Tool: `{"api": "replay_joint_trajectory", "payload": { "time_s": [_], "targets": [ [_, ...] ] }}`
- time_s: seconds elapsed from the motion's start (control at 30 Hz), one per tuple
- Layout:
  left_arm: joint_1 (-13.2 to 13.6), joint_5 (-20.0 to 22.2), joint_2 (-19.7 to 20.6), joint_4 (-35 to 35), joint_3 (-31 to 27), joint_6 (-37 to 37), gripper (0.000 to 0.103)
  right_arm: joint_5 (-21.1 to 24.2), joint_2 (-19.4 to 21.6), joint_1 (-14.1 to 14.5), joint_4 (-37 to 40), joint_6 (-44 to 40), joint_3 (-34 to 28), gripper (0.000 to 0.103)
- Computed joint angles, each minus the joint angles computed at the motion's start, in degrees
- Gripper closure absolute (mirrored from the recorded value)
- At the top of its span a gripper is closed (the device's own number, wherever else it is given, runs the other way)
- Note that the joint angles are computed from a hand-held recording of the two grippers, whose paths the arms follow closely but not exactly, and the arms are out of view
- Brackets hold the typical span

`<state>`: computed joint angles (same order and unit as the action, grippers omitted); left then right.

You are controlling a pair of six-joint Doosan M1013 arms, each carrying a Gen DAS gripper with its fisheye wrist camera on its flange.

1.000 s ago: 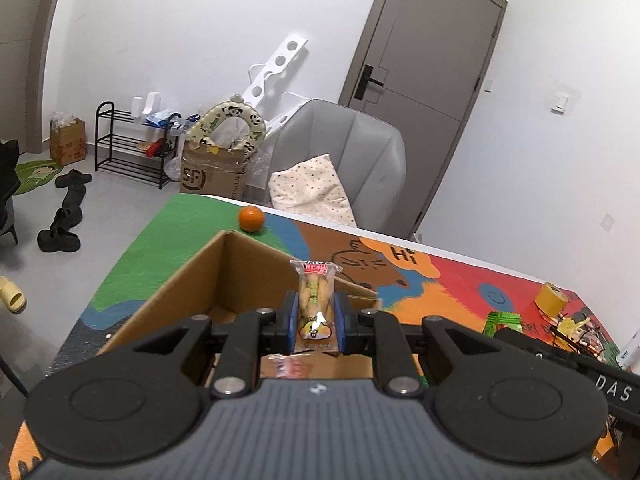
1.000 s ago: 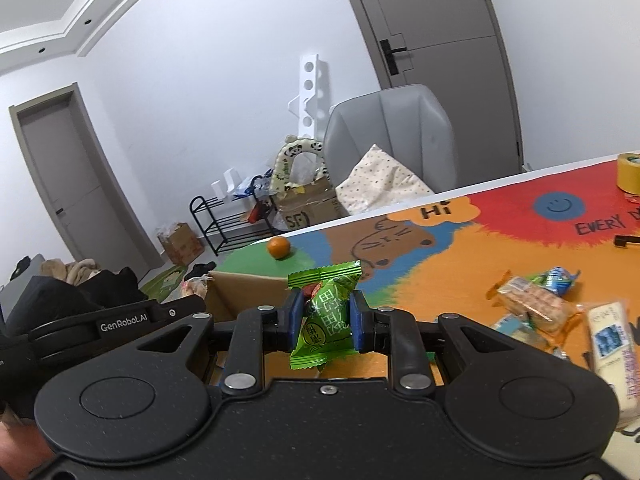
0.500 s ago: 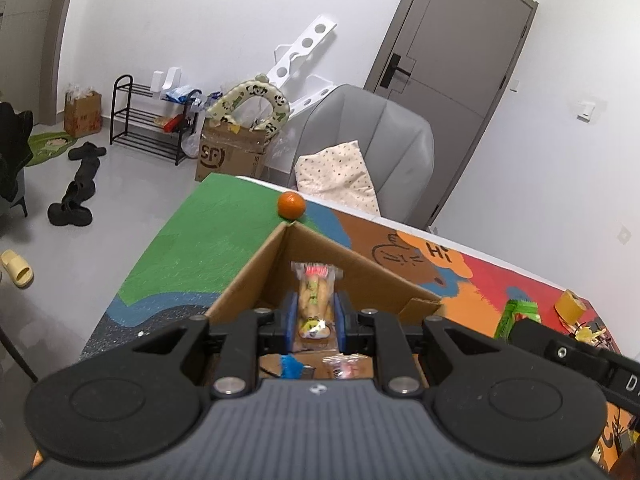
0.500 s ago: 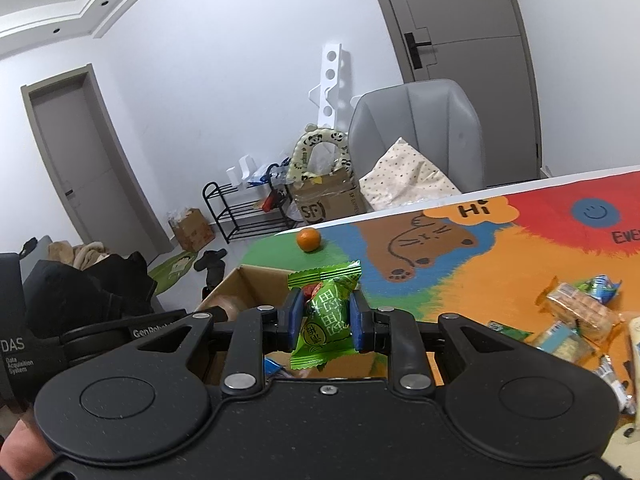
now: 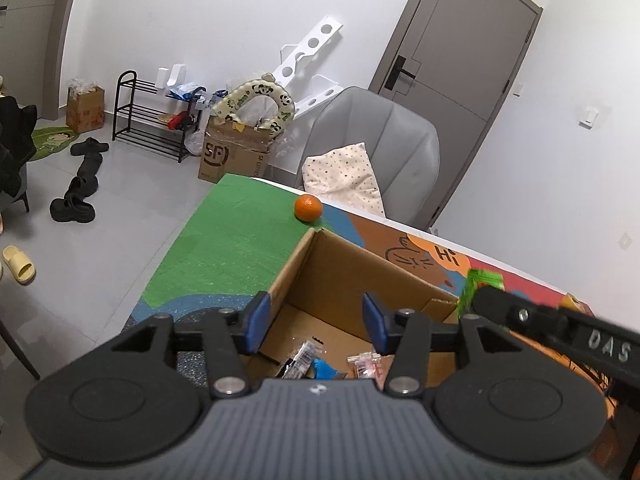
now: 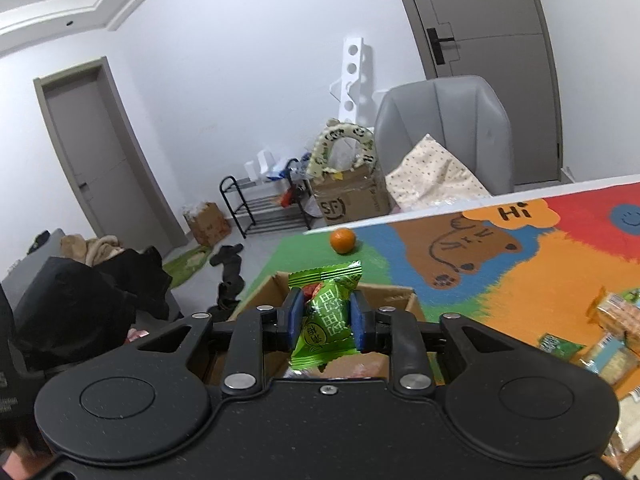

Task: Organize snacks
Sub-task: 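Open both grippers to drop the snacks into the box, then move both open grippers back over the remaining snacks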

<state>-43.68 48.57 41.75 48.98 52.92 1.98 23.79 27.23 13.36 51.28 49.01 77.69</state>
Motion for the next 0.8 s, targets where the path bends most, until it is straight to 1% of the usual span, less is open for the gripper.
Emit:
{"api": "replay_joint_trajectory", "payload": {
  "time_s": [0.03, 0.07, 0.1, 0.13, 0.2, 0.23, 0.37, 0.43, 0.6, 0.8],
  "targets": [
    [0.0, -0.3, -0.1, 0.0, 0.2, 0.0, 0.052, -0.3, 0.0, 0.0, 1.0, -0.5, 0.1, 0.063],
    [0.0, -0.5, -0.3, -0.1, 0.4, -0.1, 0.051, -0.4, 0.0, -0.1, 0.5, 0.3, 0.1, 0.059],
    [0.0, -0.7, -0.4, -0.1, 0.6, 0.0, 0.046, -0.6, -0.1, -0.1, 0.1, 1.0, 0.2, 0.054],
    [0.1, -0.8, -0.4, 0.0, 0.6, -0.1, 0.044, -0.6, -0.1, -0.2, 0.0, 1.0, 0.3, 0.053],
    [-0.1, -0.3, -0.4, 0.6, 0.4, -0.4, 0.031, -0.3, -0.4, -0.4, -0.2, 1.6, 0.7, 0.051],
    [-0.2, -0.3, -0.4, 1.0, 0.4, -0.8, 0.03, -0.4, -0.5, -0.4, -0.4, 1.8, 0.9, 0.047],
    [-0.3, -0.7, -0.3, 0.4, 0.3, -0.5, 0.026, -1.2, -1.1, -0.7, -1.6, 3.2, 1.8, 0.041],
    [-0.4, -0.4, -0.1, 0.5, 0.0, -0.3, 0.024, -1.4, -1.4, -0.9, -2.0, 4.1, 2.4, 0.034],
    [-0.8, -0.3, 0.2, 0.3, -0.8, -0.5, 0.018, -2.8, -2.4, -1.6, -1.4, 5.0, 4.3, 0.026],
    [-1.6, -0.5, 0.8, 0.4, -1.7, 0.3, 0.015, -4.9, -3.8, -2.6, 0.2, 5.0, 6.8, 0.016]
  ]
}}
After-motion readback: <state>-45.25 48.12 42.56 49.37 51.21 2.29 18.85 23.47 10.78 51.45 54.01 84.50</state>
